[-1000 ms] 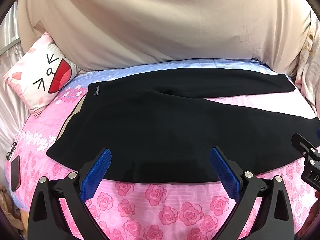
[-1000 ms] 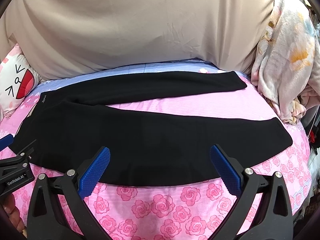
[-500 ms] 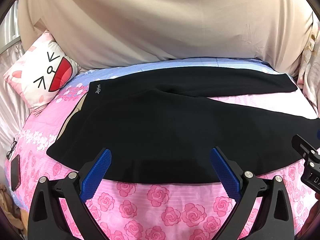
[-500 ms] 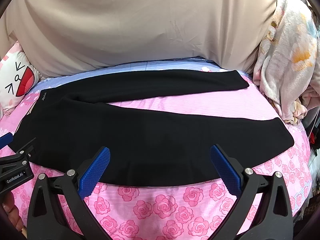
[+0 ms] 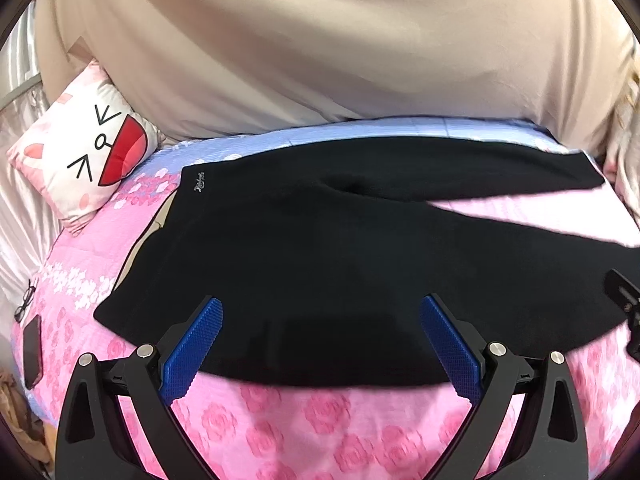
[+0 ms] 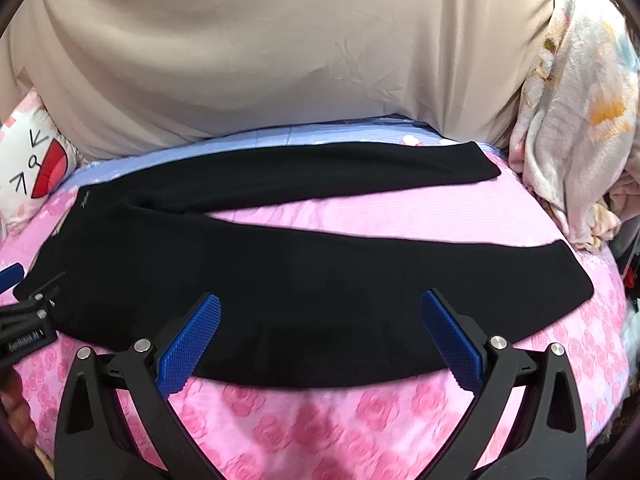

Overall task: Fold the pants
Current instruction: 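Close the left tool on the trousers edge while the right tool grips the same edge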

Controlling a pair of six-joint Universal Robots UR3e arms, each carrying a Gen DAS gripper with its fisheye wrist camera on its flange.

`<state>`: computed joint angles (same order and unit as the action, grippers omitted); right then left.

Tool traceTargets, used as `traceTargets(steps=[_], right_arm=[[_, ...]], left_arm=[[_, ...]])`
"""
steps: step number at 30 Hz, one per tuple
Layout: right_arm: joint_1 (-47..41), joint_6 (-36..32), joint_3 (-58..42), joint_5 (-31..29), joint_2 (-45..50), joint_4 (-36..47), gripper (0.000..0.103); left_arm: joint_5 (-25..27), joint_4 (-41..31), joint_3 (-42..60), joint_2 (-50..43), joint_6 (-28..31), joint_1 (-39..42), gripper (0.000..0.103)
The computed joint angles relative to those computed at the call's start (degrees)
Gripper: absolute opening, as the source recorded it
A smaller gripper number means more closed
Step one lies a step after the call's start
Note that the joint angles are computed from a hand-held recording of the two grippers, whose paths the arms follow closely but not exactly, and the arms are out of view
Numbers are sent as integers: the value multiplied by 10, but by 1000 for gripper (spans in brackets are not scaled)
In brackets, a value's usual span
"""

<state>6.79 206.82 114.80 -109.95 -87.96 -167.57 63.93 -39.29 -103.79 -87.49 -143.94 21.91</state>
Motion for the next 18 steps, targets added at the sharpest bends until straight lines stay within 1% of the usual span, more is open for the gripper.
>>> traceTargets(steps=[2,3,4,6,8,9,10,11,12,13,14,15,16,18], right_arm=[[-78,-34,42,71,-26,-44,98],[-138,-53,61,96,-34,-69,98],[-182,-71,73,129,-46,-76,98],[-290,-116,72,192,-40,-91,98],[-365,-150,40,235,-11,-81,98],[-409,-171,0,266,21,-65,98],[-434,-179,-30,284,49,-60,98],[-465,-190,-83,311,95,-48,98],[-473,-189,-134,309,127,-14,98],[-487,-198,-194,321,173,12,98],[-496,-210,-254,330,222,34,98],[-497,-220,-314,327,262,71,98],[-501,-240,-374,330,308,90,98],[-494,-263,-485,303,376,150,98]], left_arm=[[-7,-26,67,-49,-19,1,98],[-11,-33,97,-71,-28,1,98],[-12,-36,141,-107,-46,0,98],[10,-40,240,-184,-81,-11,98],[35,-67,342,-254,-111,-23,98],[45,-82,399,-292,-127,-26,98],[47,-89,434,-316,-136,-27,98],[60,-102,488,-352,-149,-32,98],[74,-118,543,-386,-160,-37,98],[80,-128,578,-409,-164,-41,98],[91,-142,628,-441,-167,-47,98],[100,-162,675,-467,-169,-52,98],[112,-176,735,-505,-169,-59,98],[130,-215,855,-576,-171,-69,98]])
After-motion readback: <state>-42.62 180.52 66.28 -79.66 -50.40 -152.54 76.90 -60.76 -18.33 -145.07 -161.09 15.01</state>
